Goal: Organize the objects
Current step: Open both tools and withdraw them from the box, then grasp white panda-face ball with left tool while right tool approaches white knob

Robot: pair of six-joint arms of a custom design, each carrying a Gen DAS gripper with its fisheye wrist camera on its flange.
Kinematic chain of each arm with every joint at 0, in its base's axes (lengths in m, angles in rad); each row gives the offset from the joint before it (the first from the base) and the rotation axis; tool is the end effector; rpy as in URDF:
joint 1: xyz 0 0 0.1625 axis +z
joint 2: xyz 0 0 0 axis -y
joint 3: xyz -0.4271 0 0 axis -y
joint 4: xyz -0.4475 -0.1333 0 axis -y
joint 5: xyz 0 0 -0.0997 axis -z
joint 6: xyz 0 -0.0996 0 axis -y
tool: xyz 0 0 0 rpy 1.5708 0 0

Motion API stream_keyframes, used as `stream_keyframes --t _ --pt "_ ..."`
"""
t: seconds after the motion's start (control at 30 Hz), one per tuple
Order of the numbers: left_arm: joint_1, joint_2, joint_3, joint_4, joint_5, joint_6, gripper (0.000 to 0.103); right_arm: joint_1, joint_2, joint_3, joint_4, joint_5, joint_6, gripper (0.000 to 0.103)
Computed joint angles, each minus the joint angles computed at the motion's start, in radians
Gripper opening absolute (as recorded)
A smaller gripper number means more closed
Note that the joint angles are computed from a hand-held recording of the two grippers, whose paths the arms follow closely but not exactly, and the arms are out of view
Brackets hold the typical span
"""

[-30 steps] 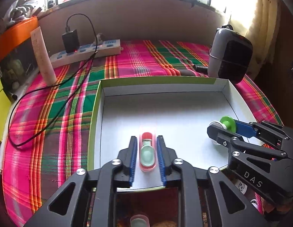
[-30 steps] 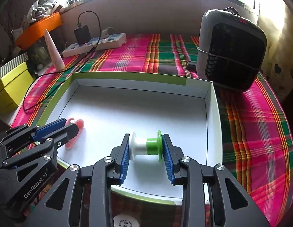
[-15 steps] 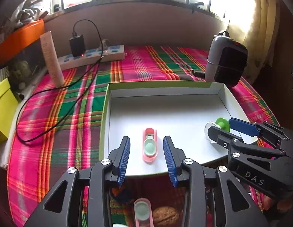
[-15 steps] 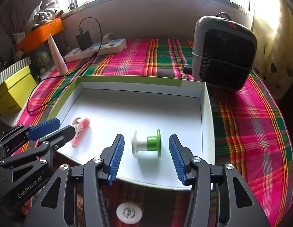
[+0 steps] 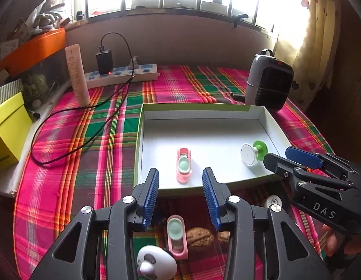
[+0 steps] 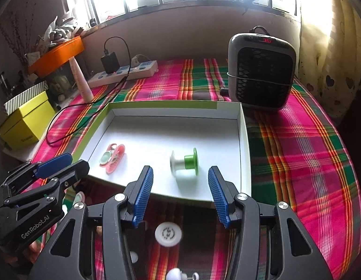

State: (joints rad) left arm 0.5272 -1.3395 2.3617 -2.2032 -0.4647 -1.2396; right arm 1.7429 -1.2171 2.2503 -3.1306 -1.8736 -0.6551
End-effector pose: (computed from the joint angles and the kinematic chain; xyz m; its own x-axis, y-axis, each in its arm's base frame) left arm -0.2395 -0.3967 0.1172 -0.7338 -0.2586 -0.6282 0.3243 0.6792 -0.6584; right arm 0.1896 -0.4858 0.1467 -0.6759 -0.5314 0.5106 -0.7060 0.6658 -0.2415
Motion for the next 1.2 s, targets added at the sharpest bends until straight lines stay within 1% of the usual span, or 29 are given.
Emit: stream_keyframes --t 0.1,0.23,0.4,0.6,0.73,0.9,1.03,1.2 --pt "-0.018 -0.013 0.010 0.029 -0.002 -0.029 0.037 0.002 -0.015 0.021 -0.019 0.006 -0.013 0.050" --pt "-0.039 -0.029 0.017 0.095 -0.003 -0.099 0.037 0.001 -0.040 0.049 -0.033 0.013 -0.026 0.050" --pt "-0.065 -0.053 0.035 0.139 -0.010 -0.153 0.037 0.001 -0.061 0.077 -0.044 0.018 -0.037 0.050" --pt "-0.108 -0.095 0.062 0.219 -0.029 -0.244 0.037 -0.005 -0.095 0.115 -0.059 0.024 -0.055 0.050" --pt "-0.127 -0.118 0.085 0.244 -0.055 -0.282 0.037 -0.012 -0.117 0.140 -0.070 0.026 -0.065 0.050" --pt "-0.159 -0.150 0.115 0.258 -0.068 -0.302 0.037 -0.023 -0.144 0.178 -0.097 0.020 -0.107 0.050" --pt "-0.175 -0.170 0.142 0.259 -0.091 -0.324 0.038 -0.041 -0.168 0.203 -0.095 0.022 -0.117 0.050" --pt "-0.183 -0.178 0.179 0.179 -0.113 -0.297 0.038 -0.057 -0.190 0.219 -0.080 0.032 -0.125 0.050"
